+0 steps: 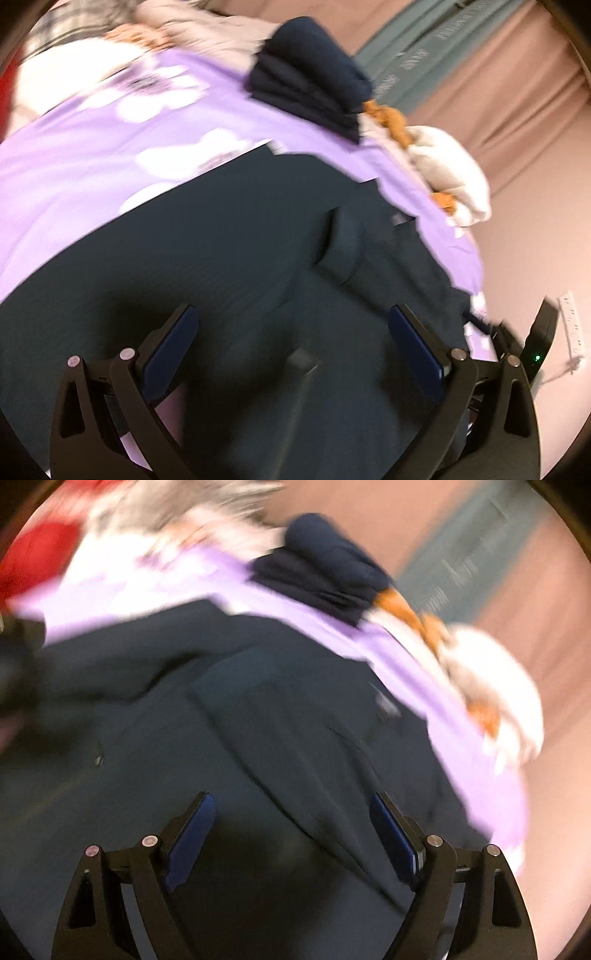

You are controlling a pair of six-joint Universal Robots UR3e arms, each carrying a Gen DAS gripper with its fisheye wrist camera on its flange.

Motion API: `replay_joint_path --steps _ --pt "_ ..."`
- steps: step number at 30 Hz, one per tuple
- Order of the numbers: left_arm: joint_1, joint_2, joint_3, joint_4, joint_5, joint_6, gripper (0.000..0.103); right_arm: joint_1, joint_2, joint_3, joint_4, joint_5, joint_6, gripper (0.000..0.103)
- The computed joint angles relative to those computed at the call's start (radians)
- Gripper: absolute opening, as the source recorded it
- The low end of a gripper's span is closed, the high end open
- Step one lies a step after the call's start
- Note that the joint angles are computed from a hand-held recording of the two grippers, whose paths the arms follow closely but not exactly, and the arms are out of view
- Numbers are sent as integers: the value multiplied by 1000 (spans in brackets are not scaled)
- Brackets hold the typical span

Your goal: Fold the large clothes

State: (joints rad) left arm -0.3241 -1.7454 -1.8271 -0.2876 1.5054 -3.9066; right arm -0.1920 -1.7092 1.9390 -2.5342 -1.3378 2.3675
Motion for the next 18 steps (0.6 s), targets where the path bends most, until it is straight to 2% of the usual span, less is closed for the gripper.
replay_joint_path --steps 2,4,5,7,9,10,11,12,14,15,16,17,18 --pt "17 -104 140 -11 -59 6 102 -140 3 -47 106 122 35 83" --pt "37 -224 297 -33 -142 21 101 -256 27 -102 236 210 101 73" --pt "43 -266 354 -52 -167 26 101 -296 63 -147 296 253 118 72" --pt "67 -406 537 -123 -246 27 99 -365 126 -187 335 339 154 72" --pt "77 -498 655 -184 -263 23 98 -396 155 -172 284 368 205 72" --pt "84 -540 709 -220 -275 21 95 -423 118 -145 336 390 158 72" --pt "88 -596 782 -268 -270 3 93 -435 111 -126 333 399 160 72" --pt "94 -626 814 -281 -280 -7 89 -431 125 -124 309 394 177 72" --pt "109 -669 847 -263 -315 -31 81 -459 85 -83 333 400 135 72" --pt "114 -683 856 -244 -327 -38 75 -462 79 -70 318 406 139 72" --pt "119 -700 868 -223 -350 -38 65 -507 31 -43 382 410 67 72" --pt "123 -718 897 -231 -366 -33 56 -513 26 -28 363 426 75 72" --pt "124 -733 926 -254 -376 -22 27 -525 16 -29 384 435 59 72"
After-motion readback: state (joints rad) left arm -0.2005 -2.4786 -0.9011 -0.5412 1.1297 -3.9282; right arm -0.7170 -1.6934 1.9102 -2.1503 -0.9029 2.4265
